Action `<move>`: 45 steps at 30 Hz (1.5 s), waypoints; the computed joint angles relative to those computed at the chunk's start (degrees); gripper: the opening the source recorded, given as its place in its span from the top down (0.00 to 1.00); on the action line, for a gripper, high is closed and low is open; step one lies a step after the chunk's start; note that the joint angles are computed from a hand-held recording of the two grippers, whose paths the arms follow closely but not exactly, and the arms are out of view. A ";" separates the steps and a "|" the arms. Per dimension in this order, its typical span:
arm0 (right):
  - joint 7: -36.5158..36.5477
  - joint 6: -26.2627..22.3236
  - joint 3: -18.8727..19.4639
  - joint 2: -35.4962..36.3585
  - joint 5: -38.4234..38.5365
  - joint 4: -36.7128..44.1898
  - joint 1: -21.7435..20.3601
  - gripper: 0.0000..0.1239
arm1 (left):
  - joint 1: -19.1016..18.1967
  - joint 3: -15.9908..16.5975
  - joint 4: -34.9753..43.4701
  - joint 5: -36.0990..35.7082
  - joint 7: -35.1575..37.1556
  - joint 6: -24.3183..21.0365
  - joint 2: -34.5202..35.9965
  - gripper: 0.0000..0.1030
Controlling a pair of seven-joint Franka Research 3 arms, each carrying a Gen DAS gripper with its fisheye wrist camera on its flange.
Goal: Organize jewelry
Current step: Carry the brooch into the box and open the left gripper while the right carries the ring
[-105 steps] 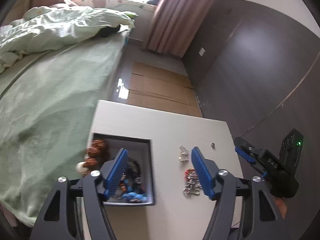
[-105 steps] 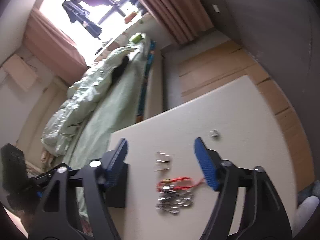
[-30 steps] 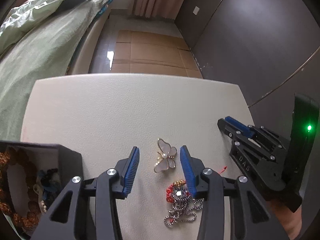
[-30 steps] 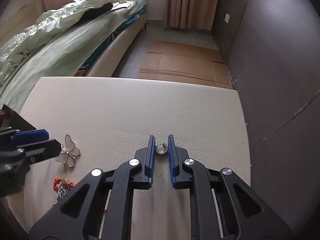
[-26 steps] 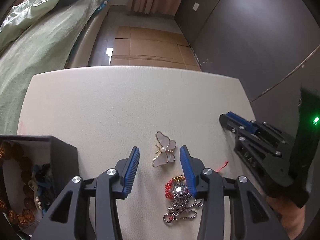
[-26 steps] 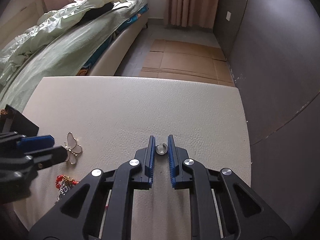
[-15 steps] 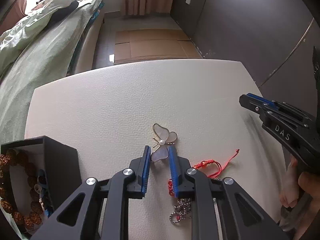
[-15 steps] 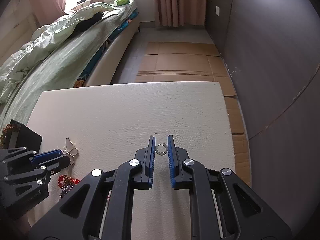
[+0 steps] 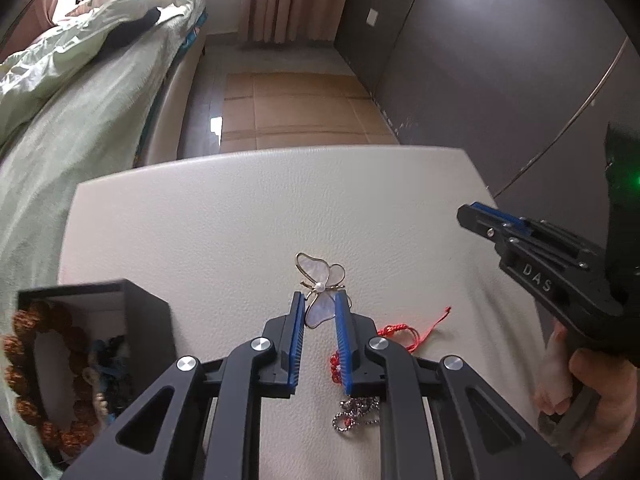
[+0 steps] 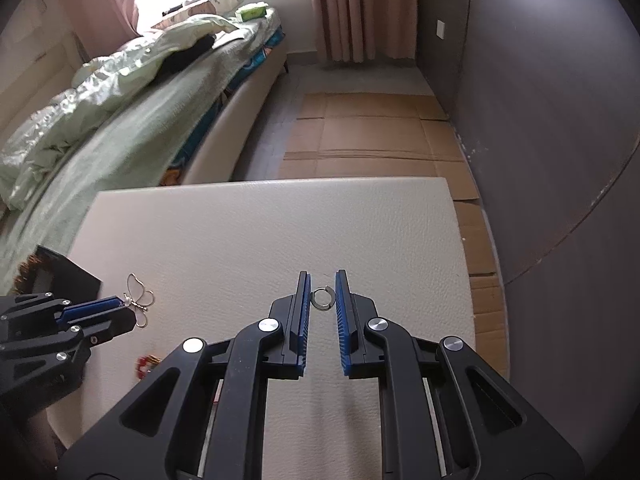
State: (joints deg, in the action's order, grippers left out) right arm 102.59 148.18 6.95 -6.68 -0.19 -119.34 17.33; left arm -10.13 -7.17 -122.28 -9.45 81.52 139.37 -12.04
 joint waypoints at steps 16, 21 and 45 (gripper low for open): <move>-13.19 6.36 1.30 -0.63 15.77 2.48 5.78 0.89 | 2.29 2.65 -6.15 8.33 -3.98 1.22 -13.66 0.87; -14.92 7.01 2.21 -0.25 17.74 3.40 7.65 0.89 | 3.64 3.62 -8.86 10.31 -5.07 -0.15 -17.90 0.87; -16.31 4.03 5.28 6.30 17.08 10.24 14.11 0.89 | 8.05 7.93 -15.65 10.45 -8.83 -2.39 -27.79 0.41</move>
